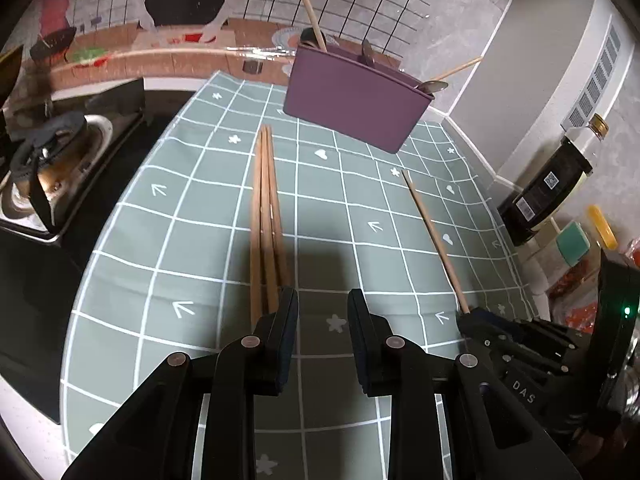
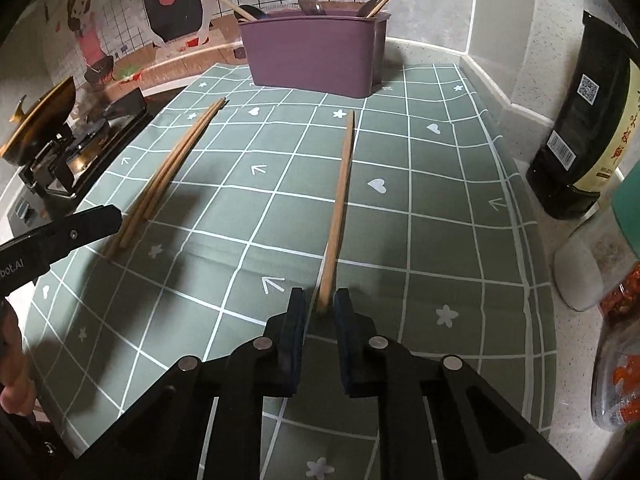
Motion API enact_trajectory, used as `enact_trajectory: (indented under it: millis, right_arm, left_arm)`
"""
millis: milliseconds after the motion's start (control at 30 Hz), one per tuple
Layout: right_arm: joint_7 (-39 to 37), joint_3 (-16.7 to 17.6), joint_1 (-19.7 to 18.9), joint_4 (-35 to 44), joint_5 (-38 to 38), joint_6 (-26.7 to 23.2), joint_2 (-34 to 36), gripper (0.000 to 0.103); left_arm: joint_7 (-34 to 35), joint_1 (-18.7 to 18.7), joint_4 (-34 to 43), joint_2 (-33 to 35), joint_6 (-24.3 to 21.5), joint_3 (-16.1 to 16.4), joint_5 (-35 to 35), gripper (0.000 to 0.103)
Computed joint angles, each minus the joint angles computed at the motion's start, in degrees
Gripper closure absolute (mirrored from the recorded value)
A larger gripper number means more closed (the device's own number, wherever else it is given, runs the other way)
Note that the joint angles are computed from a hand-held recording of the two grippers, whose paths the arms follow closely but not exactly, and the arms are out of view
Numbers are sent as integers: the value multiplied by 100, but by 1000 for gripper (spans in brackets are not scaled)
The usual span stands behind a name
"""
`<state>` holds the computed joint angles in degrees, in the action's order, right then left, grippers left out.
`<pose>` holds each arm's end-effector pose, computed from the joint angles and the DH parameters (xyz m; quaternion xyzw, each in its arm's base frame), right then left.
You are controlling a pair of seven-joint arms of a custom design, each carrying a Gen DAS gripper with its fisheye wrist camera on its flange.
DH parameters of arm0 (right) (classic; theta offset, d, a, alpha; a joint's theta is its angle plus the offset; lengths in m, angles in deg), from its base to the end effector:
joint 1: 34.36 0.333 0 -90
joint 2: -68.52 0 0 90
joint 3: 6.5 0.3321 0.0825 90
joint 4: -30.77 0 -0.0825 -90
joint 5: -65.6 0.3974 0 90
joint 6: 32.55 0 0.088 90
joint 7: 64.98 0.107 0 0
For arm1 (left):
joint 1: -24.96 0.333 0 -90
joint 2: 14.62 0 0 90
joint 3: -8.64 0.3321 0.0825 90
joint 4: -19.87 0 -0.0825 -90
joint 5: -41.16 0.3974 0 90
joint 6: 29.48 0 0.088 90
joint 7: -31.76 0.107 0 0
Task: Organize utensils
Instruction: 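Grasp a wooden chopstick with right tool while left tool grasps chopsticks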
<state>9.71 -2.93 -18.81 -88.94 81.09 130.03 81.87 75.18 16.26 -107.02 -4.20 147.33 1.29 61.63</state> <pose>0.6018 0.1922 0.3750 -0.7927 0.5495 -0.1148 0.2376 0.5727 -0.1921 0.3800 -0.7261 0.5976 -0.3116 0.1366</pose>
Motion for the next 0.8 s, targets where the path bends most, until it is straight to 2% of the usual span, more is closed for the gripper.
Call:
enact_trajectory:
  millis: [300,567,800]
  right_arm:
    - [45,-55,20,45,-129,31,54,96]
    - [51,-34,-16,60,-64,26,44,97]
    - [61,-15,-20,43,3,40,28,97]
  left_arm:
    - [-43,-33,190,165,-315,14,28,76]
    - [-630,-228,249,175,-605,325,659,76]
    - [-605,-67,357,279,-610,189,709,76]
